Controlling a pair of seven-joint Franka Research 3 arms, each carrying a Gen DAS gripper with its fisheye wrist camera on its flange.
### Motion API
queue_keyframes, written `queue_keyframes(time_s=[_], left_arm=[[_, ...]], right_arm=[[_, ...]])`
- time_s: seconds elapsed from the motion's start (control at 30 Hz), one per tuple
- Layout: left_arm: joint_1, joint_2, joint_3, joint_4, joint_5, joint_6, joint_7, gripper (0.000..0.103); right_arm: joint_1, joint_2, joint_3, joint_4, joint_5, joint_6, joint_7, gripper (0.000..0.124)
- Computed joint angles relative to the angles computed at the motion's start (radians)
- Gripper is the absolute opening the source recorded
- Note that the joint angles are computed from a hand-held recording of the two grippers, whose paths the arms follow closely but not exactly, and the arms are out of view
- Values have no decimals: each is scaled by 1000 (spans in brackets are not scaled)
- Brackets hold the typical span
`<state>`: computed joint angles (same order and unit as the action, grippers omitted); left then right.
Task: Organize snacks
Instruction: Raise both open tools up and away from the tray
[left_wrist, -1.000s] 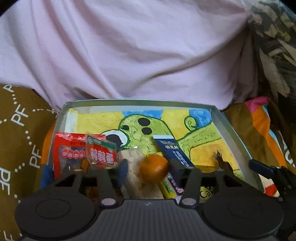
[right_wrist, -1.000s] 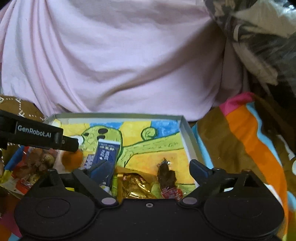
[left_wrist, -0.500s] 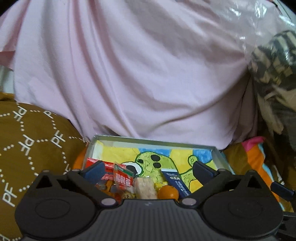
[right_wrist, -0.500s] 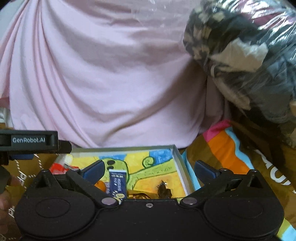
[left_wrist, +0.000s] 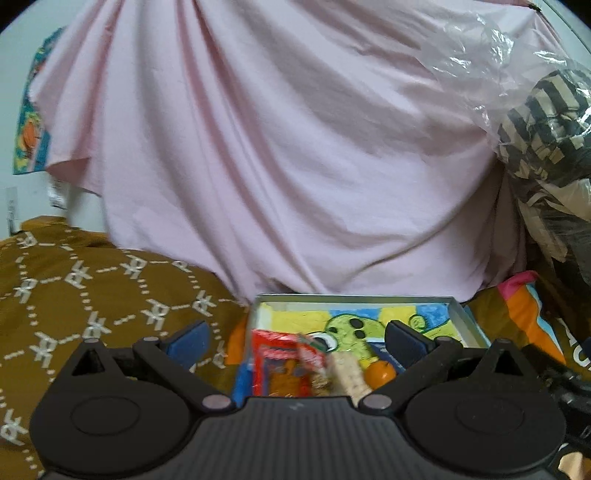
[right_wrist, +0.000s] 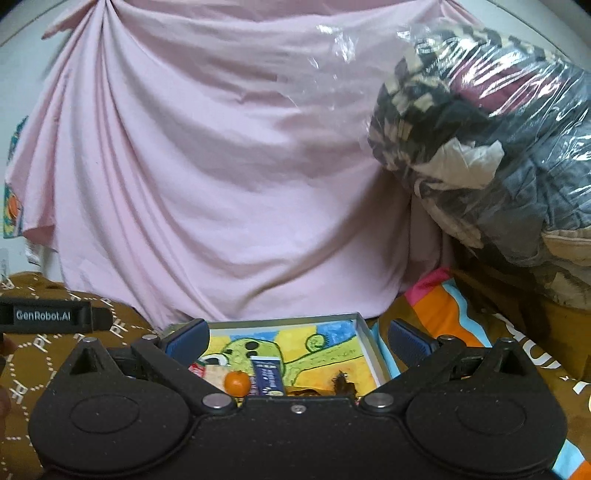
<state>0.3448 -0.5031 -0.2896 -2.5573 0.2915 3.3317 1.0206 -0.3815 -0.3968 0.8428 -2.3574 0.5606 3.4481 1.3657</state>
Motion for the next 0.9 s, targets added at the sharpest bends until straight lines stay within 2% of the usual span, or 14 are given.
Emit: queue_keyframes(time_s=[0.07, 0.23, 0.43, 0.57, 0.67, 0.9], left_arm=[[-19, -38, 28, -31, 1, -11, 0, 103], [-64, -134, 92, -114, -2, -41, -12, 103], [-54, -238, 104, -196, 11, -67, -11, 103], [-69, -313, 137, -259, 15, -88, -7, 103], [-57, -394, 136, -305, 22, -144, -2, 103], [-127, -563, 232, -398, 32, -289, 60, 103]], right_arm=[[64, -17, -49, -24, -5, 4, 2, 102], [154, -80, -107, -75, 1, -7, 17, 102], [221, -160, -150, -132, -32, -50, 78, 102], [283, -217, -188, -183, -63, -94, 134, 102], [307, -268, -191, -222, -80, -129, 182, 102], [358, -395, -183, -313, -135, -216, 283, 102]])
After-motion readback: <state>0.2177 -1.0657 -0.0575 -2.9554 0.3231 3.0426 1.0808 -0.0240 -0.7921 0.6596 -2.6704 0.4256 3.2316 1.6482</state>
